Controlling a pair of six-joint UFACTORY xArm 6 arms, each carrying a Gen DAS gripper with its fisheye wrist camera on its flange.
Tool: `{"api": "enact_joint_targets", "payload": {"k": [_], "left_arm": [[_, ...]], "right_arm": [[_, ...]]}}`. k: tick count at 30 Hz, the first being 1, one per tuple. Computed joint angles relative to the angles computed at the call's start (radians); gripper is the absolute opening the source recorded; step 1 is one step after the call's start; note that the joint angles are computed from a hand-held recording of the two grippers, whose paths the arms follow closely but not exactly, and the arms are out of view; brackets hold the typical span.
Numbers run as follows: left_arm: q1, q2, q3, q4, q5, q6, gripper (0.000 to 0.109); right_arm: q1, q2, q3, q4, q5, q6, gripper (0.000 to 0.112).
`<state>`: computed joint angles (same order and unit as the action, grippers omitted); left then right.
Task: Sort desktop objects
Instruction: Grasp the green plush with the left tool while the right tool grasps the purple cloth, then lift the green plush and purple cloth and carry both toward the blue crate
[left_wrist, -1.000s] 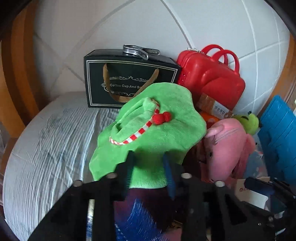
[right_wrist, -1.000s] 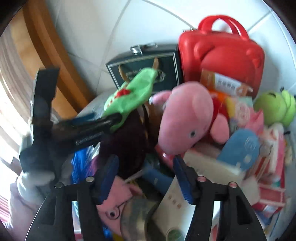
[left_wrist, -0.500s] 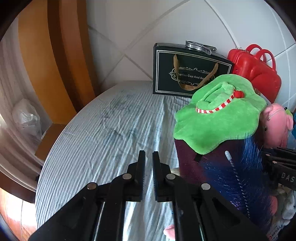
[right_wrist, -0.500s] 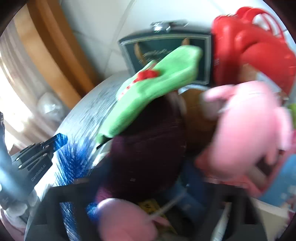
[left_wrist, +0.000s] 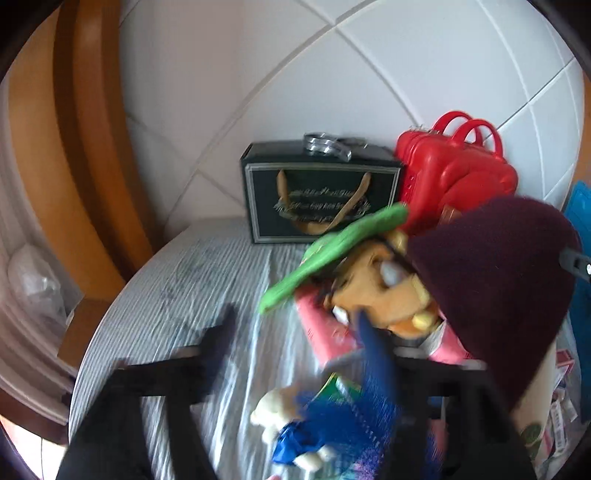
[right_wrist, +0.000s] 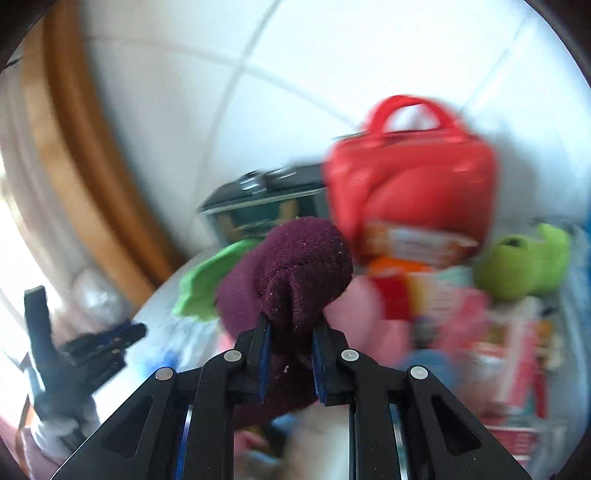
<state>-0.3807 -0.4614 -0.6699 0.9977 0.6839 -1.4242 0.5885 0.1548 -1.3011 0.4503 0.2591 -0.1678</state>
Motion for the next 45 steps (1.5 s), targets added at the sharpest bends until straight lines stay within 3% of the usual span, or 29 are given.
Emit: {"api": "enact_joint_targets", "payload": {"k": [1, 3, 10, 12, 13, 14, 15, 16, 21, 27, 35, 38, 45], "left_arm": [[0.004, 0.021, -0.024, 0.023, -0.012, -0.005, 0.103], [0.018, 0.077, -0.083, 0.032, -0.002, 0.021, 0.103], [0.113, 0.367, -0.303, -0.064, 0.009, 0.296, 0.101], [0.136, 0.415, -0.328, -0.109, -0.017, 0.341, 0.091], [0.148, 0.436, -0.338, -0.141, -0.037, 0.367, 0.078], [0.159, 0.454, -0.347, -0.174, -0.052, 0.396, 0.060], [0.171, 0.473, -0.355, -0.226, -0.071, 0.445, 0.048], [0.179, 0.482, -0.350, -0.285, -0.087, 0.493, 0.018], [0.184, 0.456, -0.317, -0.254, -0.099, 0.426, 0.011], [0.158, 0.283, -0.245, -0.111, -0.025, 0.246, 0.009], [0.025, 0.021, -0.220, -0.032, 0.125, 0.221, 0.009], [-0.076, -0.036, -0.251, 0.005, 0.227, 0.198, 0.009], [-0.375, -0.048, -0.386, 0.099, 0.486, 0.117, 0.009]], "right_arm": [[-0.021, -0.010, 0.012, -0.020, 0.006, 0.023, 0.019], [-0.064, -0.038, 0.052, -0.019, 0.019, 0.030, 0.019], [-0.134, 0.006, 0.049, 0.103, 0.030, -0.033, 0.019], [-0.140, 0.023, 0.031, 0.146, 0.043, -0.076, 0.019], [-0.141, 0.038, 0.020, 0.161, 0.046, -0.091, 0.019], [-0.141, 0.046, 0.013, 0.176, 0.051, -0.103, 0.019], [-0.139, 0.057, 0.006, 0.190, 0.049, -0.114, 0.019], [-0.139, 0.065, -0.001, 0.198, 0.052, -0.122, 0.019], [-0.132, 0.093, -0.028, 0.154, 0.042, -0.089, 0.019], [-0.113, 0.064, -0.035, 0.008, -0.045, -0.013, 0.019], [-0.109, -0.087, 0.027, -0.313, -0.148, 0.196, 0.019], [-0.130, -0.188, 0.082, -0.458, -0.165, 0.312, 0.019], [-0.207, -0.459, 0.220, -0.520, -0.162, 0.324, 0.019]]}}
